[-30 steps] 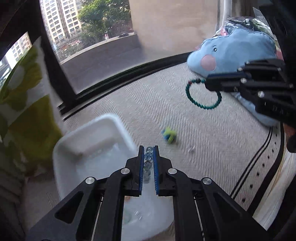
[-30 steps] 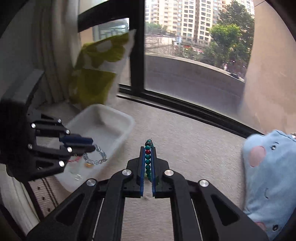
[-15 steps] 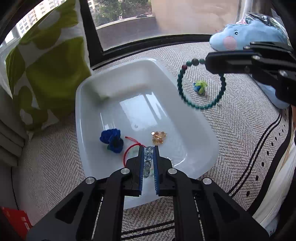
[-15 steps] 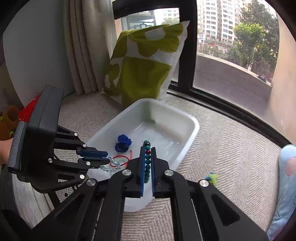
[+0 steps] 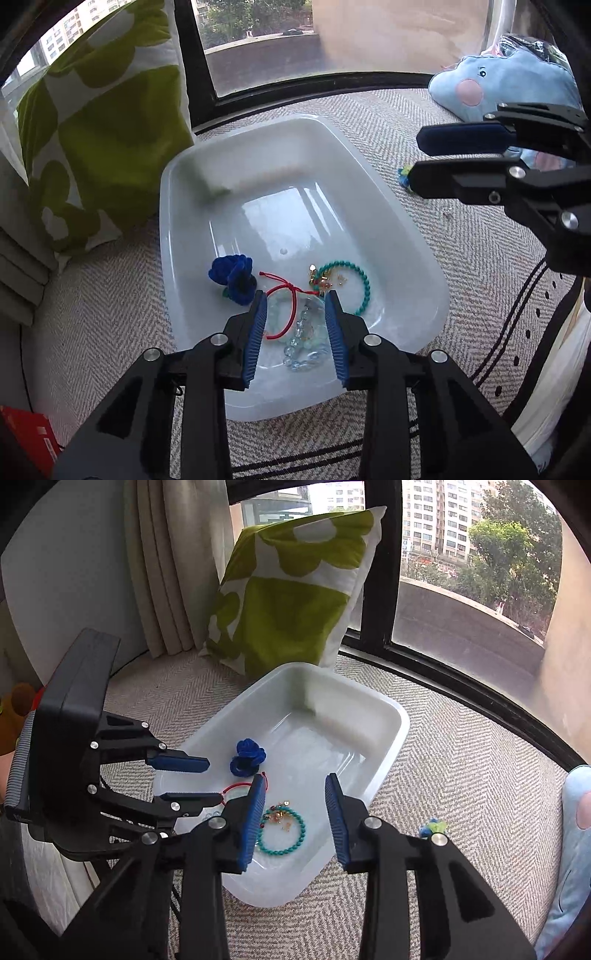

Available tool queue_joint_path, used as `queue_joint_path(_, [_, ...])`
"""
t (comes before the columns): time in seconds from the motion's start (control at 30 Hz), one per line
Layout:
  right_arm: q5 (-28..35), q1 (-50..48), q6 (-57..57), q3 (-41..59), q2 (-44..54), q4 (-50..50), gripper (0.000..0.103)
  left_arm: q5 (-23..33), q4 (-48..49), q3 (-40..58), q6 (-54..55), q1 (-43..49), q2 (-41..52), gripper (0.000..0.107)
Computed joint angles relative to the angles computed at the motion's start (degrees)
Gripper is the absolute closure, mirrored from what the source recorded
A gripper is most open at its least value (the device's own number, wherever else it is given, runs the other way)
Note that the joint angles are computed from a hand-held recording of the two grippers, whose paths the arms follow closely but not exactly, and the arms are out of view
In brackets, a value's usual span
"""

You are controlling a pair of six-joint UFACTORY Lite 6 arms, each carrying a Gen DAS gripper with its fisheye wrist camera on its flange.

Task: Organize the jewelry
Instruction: 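Lower both bracelets into the white tray and open both tools, then grasp the green pipe-cleaner flower with the left tool while the right tool grasps a silver earring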

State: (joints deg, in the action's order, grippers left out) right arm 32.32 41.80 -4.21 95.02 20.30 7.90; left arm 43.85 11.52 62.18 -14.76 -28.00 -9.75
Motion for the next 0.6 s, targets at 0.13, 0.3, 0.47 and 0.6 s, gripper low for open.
queue_joint_path(0.13, [-0.35, -2.96, -3.04, -3.18, -2.78, 3.26, 0.068, 0.31, 1.53, 1.82, -2.31, -2.02, 0.84, 0.074])
queue_joint_path(0.3, [-0.21, -11.47, -7.56, -8.32, -6.85, 5.01, 0.068, 0.31, 2.80, 7.50, -6.45, -7.42, 4.68, 0.074])
queue_joint_path(0.47, [-0.28, -22.62, -13.47, -13.98, -9.42, 6.24, 0.068, -0.29, 4.85, 18.10, -8.78, -12.45, 16.29, 0.073])
queue_joint_path(0.6, [-1.22, -29.14, -20.11, -18.67, -9.86, 10.38, 0.068, -0.97, 4.25, 30.33, -9.06, -14.27, 28.53, 0.070])
